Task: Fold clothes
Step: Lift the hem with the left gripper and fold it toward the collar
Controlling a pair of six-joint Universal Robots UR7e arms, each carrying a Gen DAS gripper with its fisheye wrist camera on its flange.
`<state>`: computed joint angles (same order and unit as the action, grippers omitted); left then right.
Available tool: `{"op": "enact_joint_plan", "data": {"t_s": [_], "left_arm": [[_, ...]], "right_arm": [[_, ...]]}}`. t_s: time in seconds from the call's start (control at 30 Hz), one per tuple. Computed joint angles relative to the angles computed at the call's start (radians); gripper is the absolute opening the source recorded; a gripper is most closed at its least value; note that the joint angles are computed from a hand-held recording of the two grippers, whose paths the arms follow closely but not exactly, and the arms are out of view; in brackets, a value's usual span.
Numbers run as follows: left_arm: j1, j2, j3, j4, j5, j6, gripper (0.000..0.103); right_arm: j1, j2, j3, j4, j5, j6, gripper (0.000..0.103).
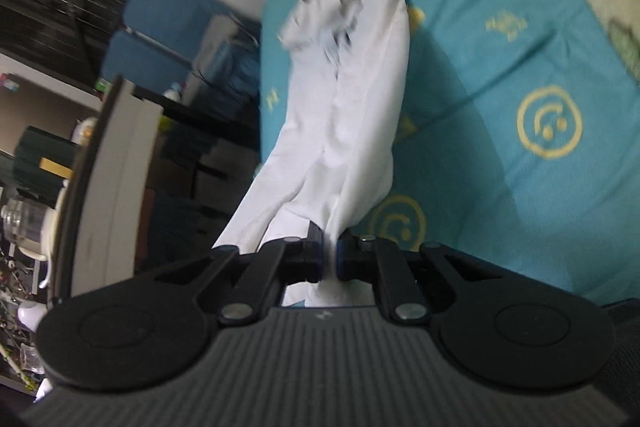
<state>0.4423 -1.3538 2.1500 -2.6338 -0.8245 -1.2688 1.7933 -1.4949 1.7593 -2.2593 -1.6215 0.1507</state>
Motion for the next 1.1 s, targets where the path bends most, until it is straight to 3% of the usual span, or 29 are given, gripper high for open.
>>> {"op": "enact_joint_plan", "data": {"t_s": [0.23,0.43,0.53,0.7,0.9,1.1], "left_arm": [[-0.135,-0.051,-0.015,0.154,0.098,-0.136,0.005],[-0.249,-0.094,0.047,0.245,0.091,-0.278,0.005],[-0.272,-0.094,0.066,0.247,0.064,-0.315,0.005],[-0.225,-0.044,0.013,0.250,0.055,-0.254,0.005],[-0.095,0.063,-0.141,0.254,0.096,-0.097,0.005],[0.030,0.182,-0.308,0.265,0.172,0.074,0.005]], "right_arm": [[0.035,-0.080,0.079,-0.062,-0.026,0.002,0.009],[0.016,-0.246,0.213,-0.049,0.004,0.001,0.009],[-0.007,-0.321,0.259,-0.019,0.017,0.008,0.009],[-0.008,-0.294,0.235,-0.042,-0.001,0.039,0.009],[0.021,-0.115,0.102,-0.125,-0.069,0.046,0.009],[0.028,0.081,-0.044,-0.217,-0.113,-0.013,0.010]]}}
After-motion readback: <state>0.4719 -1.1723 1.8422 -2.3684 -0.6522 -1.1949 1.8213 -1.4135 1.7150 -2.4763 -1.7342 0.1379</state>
